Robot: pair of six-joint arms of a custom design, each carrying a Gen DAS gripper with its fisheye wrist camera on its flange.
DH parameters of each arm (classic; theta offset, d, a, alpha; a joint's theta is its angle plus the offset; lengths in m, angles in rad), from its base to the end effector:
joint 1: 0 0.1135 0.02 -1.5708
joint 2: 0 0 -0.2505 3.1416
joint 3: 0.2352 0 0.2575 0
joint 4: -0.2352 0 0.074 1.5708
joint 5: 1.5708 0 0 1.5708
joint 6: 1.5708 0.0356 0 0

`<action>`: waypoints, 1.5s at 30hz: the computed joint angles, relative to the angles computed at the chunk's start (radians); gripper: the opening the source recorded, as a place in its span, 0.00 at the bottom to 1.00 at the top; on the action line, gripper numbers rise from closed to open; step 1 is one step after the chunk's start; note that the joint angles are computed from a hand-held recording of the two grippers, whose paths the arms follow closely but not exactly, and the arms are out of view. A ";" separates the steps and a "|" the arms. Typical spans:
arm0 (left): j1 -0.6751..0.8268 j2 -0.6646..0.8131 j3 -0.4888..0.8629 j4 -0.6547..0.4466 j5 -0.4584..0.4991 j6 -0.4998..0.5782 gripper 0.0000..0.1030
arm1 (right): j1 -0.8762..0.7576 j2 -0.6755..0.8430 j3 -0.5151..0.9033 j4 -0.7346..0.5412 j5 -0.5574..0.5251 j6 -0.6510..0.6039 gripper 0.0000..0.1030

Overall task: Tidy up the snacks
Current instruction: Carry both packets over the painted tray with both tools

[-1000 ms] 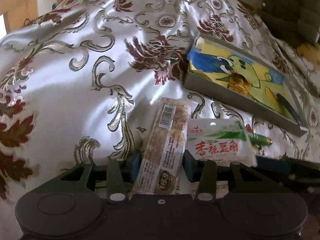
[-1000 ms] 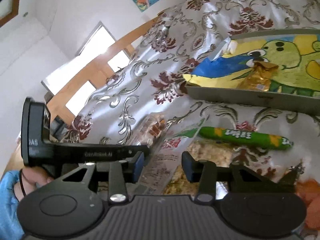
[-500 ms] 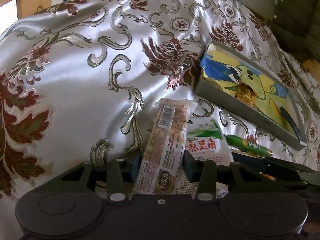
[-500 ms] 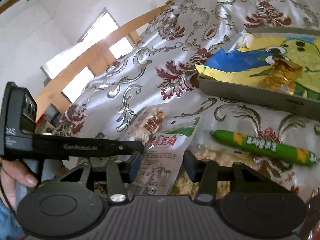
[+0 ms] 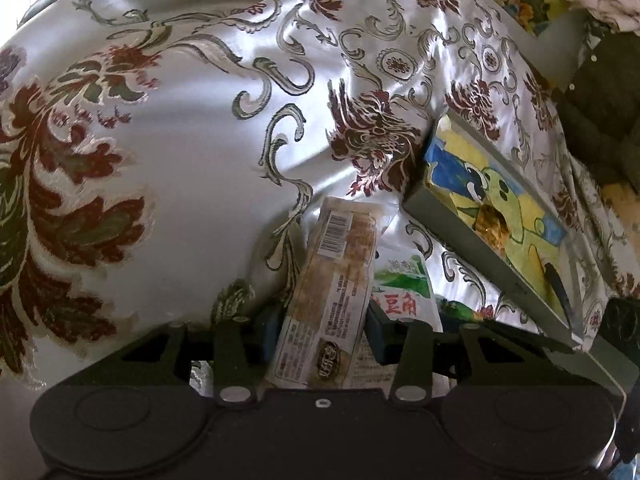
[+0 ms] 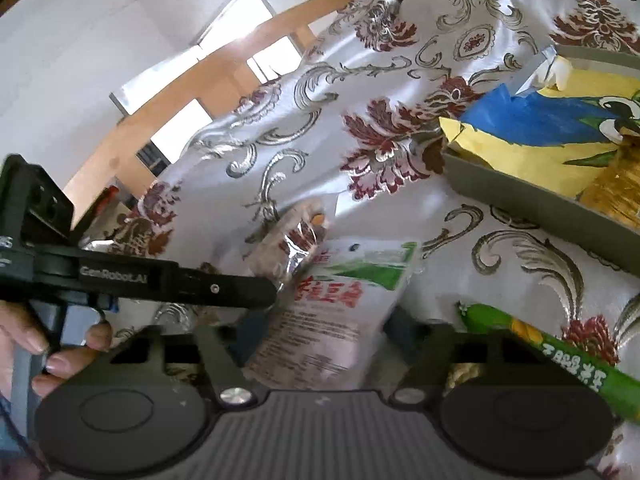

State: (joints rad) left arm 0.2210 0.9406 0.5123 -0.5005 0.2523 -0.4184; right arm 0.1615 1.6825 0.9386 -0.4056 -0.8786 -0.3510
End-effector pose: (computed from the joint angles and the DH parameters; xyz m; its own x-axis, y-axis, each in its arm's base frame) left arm 0.1874 0.0330 0.1796 -0.6870 -0.5576 -0.4659 -0.3782 0.8219 -0.4260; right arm 0.3039 0.0773 0.1488 -0.7036 -0.3370 -0.6256 -0.6978 0.4935 0.5191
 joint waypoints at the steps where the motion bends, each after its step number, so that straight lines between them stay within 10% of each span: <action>1: 0.004 -0.004 0.002 -0.006 0.003 -0.005 0.45 | -0.015 -0.005 0.000 -0.025 -0.019 -0.024 0.49; 8: 0.079 -0.028 0.008 -0.044 0.062 -0.006 0.44 | -0.069 -0.008 0.012 -0.123 -0.185 -0.034 0.37; 13: 0.115 -0.028 0.003 -0.044 0.101 -0.001 0.44 | 0.001 -0.030 -0.004 -0.064 -0.094 0.046 0.37; 16: 0.100 -0.034 -0.002 -0.036 0.092 -0.013 0.44 | 0.033 -0.057 -0.038 -0.029 -0.061 0.079 0.13; 29: -0.007 -0.157 -0.042 -0.041 0.025 -0.050 0.40 | -0.089 -0.402 -0.145 -0.104 0.043 0.118 0.05; 45: -0.486 -0.268 -0.136 0.147 -0.234 -0.230 0.40 | -0.515 -0.380 -0.086 -0.328 -0.131 -0.159 0.05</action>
